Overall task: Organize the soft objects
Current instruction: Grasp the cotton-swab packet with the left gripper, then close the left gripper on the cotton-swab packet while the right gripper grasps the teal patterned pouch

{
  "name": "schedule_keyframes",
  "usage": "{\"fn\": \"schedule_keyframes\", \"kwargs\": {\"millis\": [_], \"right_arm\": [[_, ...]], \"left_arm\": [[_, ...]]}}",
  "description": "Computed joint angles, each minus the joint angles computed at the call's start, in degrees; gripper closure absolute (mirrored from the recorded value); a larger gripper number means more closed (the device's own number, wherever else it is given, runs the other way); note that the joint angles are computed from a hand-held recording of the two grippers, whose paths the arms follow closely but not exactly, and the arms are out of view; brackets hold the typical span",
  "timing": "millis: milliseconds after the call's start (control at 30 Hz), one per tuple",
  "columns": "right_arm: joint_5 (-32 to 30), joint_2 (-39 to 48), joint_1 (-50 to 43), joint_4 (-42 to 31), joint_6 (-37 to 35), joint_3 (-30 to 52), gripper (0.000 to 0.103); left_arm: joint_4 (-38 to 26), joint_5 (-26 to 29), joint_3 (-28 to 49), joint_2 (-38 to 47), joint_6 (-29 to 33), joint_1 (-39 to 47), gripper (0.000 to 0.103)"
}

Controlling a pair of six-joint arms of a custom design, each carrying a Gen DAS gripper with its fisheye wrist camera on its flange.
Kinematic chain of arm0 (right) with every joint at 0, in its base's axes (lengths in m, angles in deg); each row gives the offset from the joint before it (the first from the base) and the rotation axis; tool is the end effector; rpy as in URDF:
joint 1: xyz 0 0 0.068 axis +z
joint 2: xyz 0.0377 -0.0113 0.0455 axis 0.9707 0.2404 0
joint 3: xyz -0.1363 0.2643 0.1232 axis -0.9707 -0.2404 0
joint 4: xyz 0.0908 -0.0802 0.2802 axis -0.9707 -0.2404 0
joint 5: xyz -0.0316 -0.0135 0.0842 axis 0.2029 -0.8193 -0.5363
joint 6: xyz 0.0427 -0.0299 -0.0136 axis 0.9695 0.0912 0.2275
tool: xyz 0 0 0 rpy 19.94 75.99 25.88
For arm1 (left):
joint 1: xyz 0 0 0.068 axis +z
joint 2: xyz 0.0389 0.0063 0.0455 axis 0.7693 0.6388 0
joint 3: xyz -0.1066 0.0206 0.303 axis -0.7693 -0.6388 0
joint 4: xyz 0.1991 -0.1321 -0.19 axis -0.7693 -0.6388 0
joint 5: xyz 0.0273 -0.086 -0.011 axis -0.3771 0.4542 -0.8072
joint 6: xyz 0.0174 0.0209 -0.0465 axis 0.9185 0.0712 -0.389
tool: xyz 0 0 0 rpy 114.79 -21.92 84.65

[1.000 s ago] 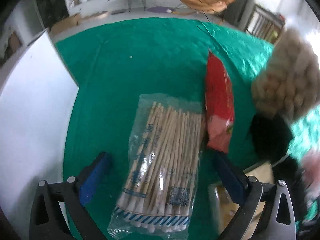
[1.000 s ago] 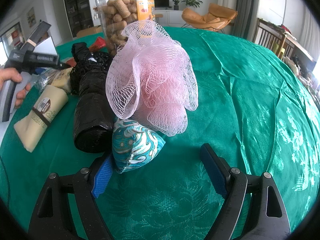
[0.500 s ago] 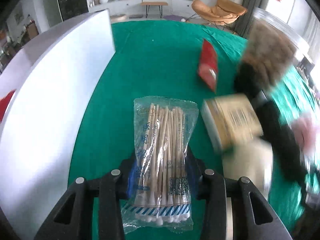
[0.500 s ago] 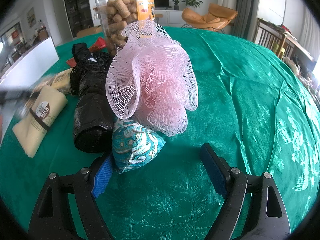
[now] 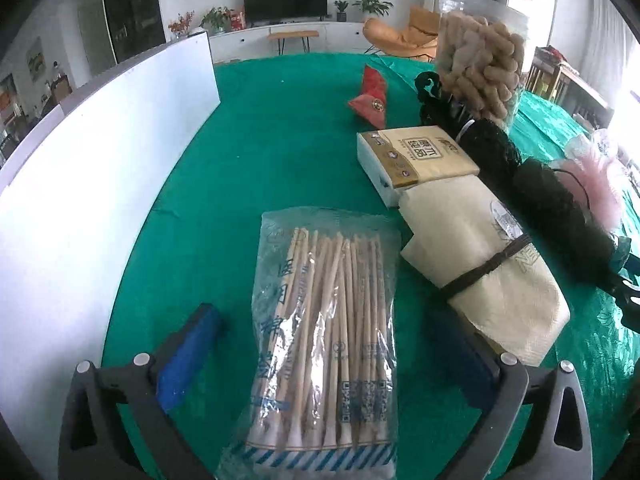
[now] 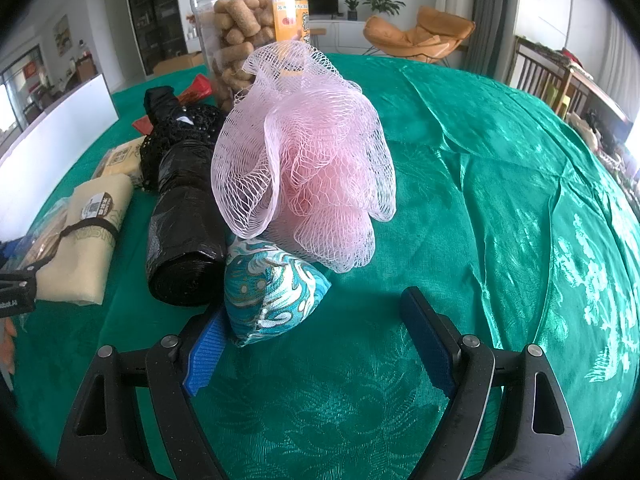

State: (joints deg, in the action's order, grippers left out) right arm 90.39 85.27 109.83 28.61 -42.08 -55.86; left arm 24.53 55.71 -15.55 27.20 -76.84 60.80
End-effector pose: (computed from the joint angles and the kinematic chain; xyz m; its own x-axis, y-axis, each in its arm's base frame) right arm 0.2378 0.1470 0.0427 -0.7755 -0.1347 -0.6168 -0.1535 0.9879 -0.0227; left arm 0.1842 0.0297 0.0377 -0.8072 -0.0048 -0.5902 0.0040 0.9999 -0.0136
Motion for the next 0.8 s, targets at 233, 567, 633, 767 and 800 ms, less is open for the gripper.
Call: {"fn": "schedule_keyframes", "kwargs": {"millis": [233, 567, 633, 767, 800], "right_arm": [[0.03, -0.1, 0.11, -0.07, 0.13, -0.04, 0.018], [-0.09, -0.12, -0.04, -0.02, 0.03, -0.05, 0.018], [-0.06, -0.15, 0.03, -0.08, 0.1, -0.04, 0.018], [-0.22, -0.18, -0.14, -0.06, -0.08, -0.06, 0.018], [0.02, -0.23, 0.24, -0.04, 0.22, -0.24, 0.018]], "left_arm": [[1.53, -0.25, -0.05, 1.41, -0.51, -0.53, 0.0], [1.26, -0.11, -0.31, 0.89, -0.36, -0.3, 0.0], [1.57, -0.13, -0.41, 1.09, -0.39, -0.33, 0.0], [1.31, -0.11, -0.47, 0.77, -0.35, -0.3, 0.0], [1.29, -0.1, -0.48, 0.74, -0.34, -0.27, 0.0]]}}
